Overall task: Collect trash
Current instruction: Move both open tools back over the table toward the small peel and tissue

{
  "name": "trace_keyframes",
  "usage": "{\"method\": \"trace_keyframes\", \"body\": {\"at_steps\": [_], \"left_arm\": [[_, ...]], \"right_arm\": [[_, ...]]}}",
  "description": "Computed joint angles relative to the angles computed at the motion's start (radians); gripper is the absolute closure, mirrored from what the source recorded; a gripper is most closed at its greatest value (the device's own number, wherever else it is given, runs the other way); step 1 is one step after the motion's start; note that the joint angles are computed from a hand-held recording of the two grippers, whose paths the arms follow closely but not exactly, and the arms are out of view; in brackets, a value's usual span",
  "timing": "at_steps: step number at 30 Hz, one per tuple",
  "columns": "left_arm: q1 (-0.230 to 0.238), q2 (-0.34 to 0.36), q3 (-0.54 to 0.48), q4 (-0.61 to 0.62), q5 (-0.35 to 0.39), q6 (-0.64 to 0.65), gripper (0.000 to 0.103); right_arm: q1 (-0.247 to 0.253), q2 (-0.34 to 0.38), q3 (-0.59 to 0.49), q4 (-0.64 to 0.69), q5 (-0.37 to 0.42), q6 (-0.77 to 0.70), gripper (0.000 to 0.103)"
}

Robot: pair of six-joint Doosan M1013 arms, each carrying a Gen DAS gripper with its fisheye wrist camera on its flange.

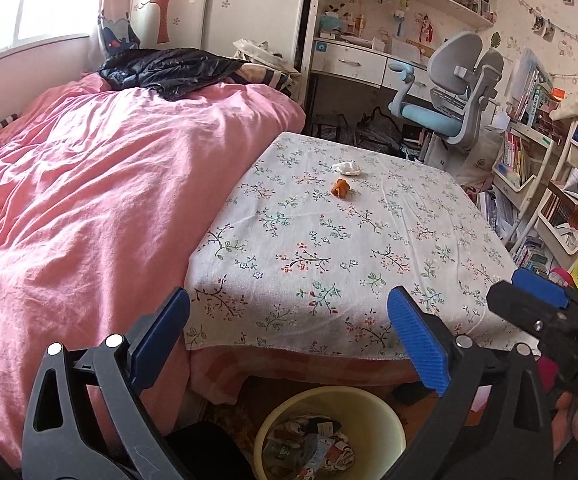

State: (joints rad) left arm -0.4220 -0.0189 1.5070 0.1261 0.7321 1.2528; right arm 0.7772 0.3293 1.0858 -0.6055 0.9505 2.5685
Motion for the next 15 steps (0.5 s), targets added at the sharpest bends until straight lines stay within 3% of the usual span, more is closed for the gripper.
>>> {"method": "trace_keyframes", "body": {"at_steps": [15], "left_arm": [[0.032,0.186,-0.224,-0.127,0.074,0.1,0.008]], "right_arm": [[-0.116,0.059,-0.091,0.121,-0.03,-0.093,0.031]]}}
